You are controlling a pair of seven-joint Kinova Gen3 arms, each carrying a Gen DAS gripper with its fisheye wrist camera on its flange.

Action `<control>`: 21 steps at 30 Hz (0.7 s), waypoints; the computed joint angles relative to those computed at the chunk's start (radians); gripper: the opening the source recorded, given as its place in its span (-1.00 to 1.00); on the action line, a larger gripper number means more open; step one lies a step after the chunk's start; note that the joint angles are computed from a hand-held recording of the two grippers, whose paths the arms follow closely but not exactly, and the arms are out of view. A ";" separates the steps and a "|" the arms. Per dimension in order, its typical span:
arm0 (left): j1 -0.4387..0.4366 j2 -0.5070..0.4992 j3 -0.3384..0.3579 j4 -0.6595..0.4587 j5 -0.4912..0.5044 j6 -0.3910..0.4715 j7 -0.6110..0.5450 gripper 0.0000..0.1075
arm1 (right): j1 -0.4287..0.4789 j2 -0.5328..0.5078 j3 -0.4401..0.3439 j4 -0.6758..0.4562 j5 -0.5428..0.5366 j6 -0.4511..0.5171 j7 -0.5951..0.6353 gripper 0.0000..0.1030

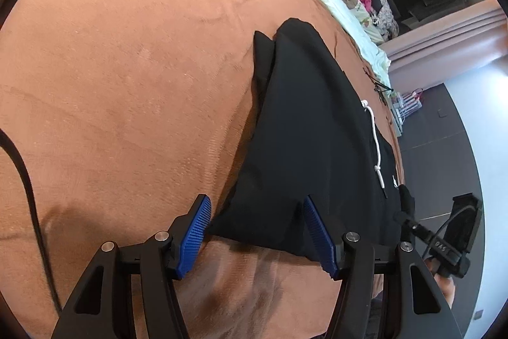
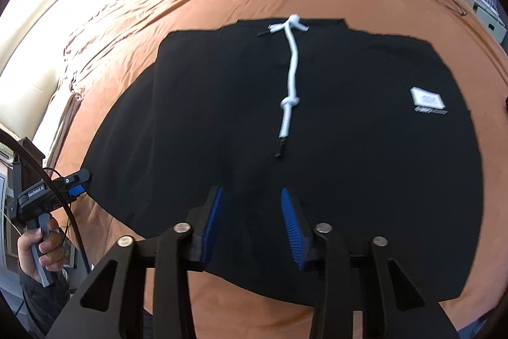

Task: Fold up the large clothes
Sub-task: 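Grasp the hem of the black hoodie with both tools, then lift the hoodie hem with both tools, fold it toward the hood, release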

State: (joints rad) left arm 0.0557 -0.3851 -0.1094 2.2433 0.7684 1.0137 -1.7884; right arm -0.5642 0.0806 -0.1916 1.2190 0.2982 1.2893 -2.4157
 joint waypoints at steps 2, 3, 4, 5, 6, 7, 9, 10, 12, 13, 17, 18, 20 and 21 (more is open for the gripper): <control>0.000 0.012 0.020 -0.007 -0.007 -0.006 0.022 0.12 | -0.004 0.016 0.001 0.001 0.005 -0.007 -0.017 -0.46; 0.000 0.018 0.031 -0.011 -0.014 -0.013 0.036 0.11 | -0.013 0.029 0.000 -0.002 0.014 -0.009 -0.034 -0.49; 0.003 0.028 0.031 -0.011 -0.010 -0.018 0.038 0.05 | -0.014 0.033 0.004 0.001 0.014 -0.014 -0.041 -0.50; 0.004 0.037 0.031 -0.012 -0.008 -0.020 0.043 -0.07 | -0.014 0.039 0.008 0.007 0.010 -0.022 -0.049 -0.50; 0.004 0.037 0.034 -0.011 -0.006 -0.025 0.053 -0.17 | -0.017 0.045 0.010 0.009 0.010 -0.024 -0.053 -0.50; 0.006 0.037 0.026 -0.009 0.000 -0.024 0.047 -0.41 | -0.023 0.057 0.011 0.006 0.013 -0.023 -0.059 -0.53; 0.007 0.031 0.032 -0.014 -0.004 -0.027 0.053 -0.50 | -0.032 0.080 0.015 0.001 0.009 -0.020 -0.058 -0.56; 0.010 0.018 0.038 -0.016 -0.011 -0.031 0.055 -0.56 | -0.044 0.099 0.017 -0.012 0.019 -0.011 -0.061 -0.56; 0.018 0.000 0.033 -0.017 -0.012 -0.035 0.055 -0.63 | -0.051 0.117 0.030 -0.026 0.021 -0.005 -0.058 -0.57; 0.022 -0.007 0.025 -0.017 -0.005 -0.033 0.055 -0.65 | -0.048 0.123 0.038 -0.030 0.017 -0.011 -0.057 -0.58; 0.033 -0.031 0.023 -0.041 -0.003 -0.029 0.069 -0.68 | -0.039 0.144 0.067 -0.038 0.021 -0.039 -0.078 -0.58; 0.036 -0.037 0.029 -0.051 -0.010 -0.029 0.077 -0.68 | -0.032 0.146 0.071 -0.036 0.016 -0.052 -0.080 -0.58; 0.050 -0.046 0.023 -0.065 -0.007 -0.026 0.077 -0.70 | -0.019 0.156 0.079 -0.035 0.006 -0.077 -0.078 -0.58; 0.056 -0.051 0.020 -0.077 -0.007 -0.019 0.081 -0.70 | -0.014 0.159 0.081 -0.032 0.001 -0.087 -0.079 -0.58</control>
